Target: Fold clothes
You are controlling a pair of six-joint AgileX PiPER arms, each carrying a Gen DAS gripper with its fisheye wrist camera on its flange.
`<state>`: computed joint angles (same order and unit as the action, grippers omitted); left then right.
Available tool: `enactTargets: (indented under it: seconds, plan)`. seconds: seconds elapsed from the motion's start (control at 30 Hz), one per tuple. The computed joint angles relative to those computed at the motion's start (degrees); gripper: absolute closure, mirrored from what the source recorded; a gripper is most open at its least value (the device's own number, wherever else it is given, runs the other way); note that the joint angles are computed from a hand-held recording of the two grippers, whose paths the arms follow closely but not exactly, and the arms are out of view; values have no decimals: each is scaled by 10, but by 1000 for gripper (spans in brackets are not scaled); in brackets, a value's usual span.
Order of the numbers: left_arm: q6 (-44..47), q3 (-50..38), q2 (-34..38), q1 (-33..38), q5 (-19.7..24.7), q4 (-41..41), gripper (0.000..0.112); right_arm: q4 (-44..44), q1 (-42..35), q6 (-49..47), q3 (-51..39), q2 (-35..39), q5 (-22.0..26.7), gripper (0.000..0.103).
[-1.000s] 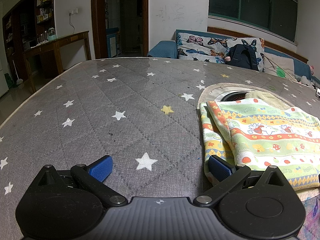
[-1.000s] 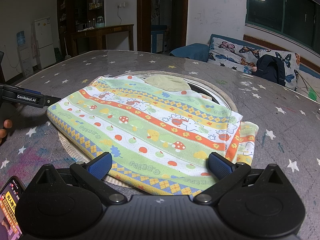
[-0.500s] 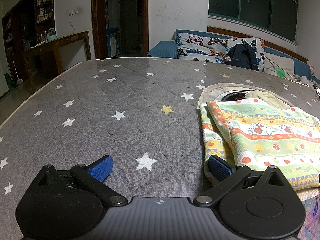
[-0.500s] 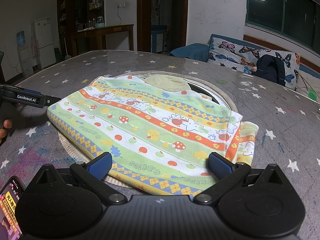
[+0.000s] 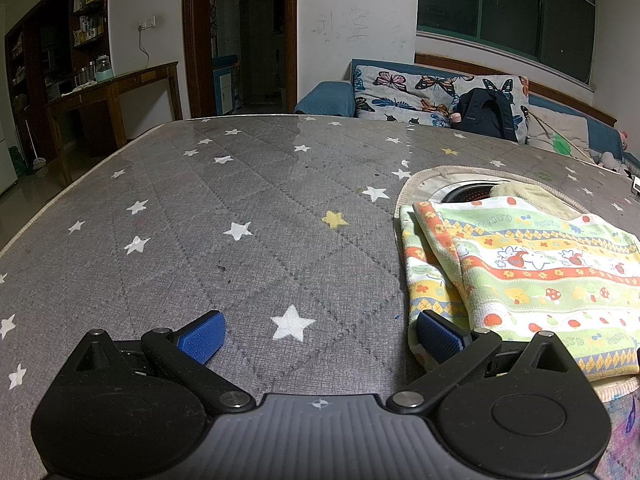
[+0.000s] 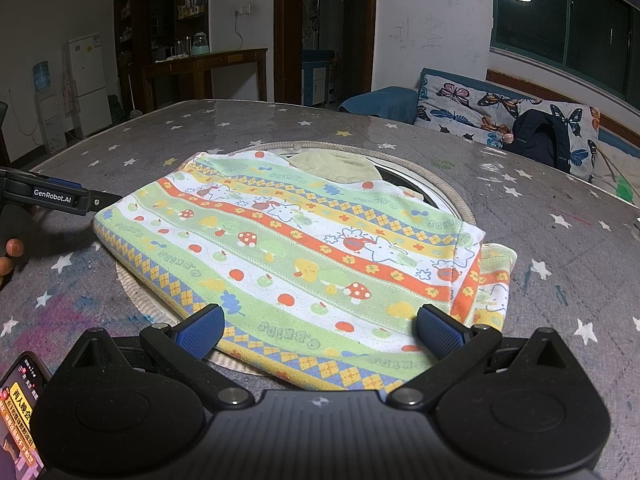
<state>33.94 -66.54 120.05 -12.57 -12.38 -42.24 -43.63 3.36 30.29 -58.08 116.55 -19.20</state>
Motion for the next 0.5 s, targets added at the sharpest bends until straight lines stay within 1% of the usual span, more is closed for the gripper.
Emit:
enactTargets:
  seconds: [0.5]
  plan:
    - [1, 0, 0, -1, 0, -2, 9, 15, 3, -13, 2, -1, 3, 0]
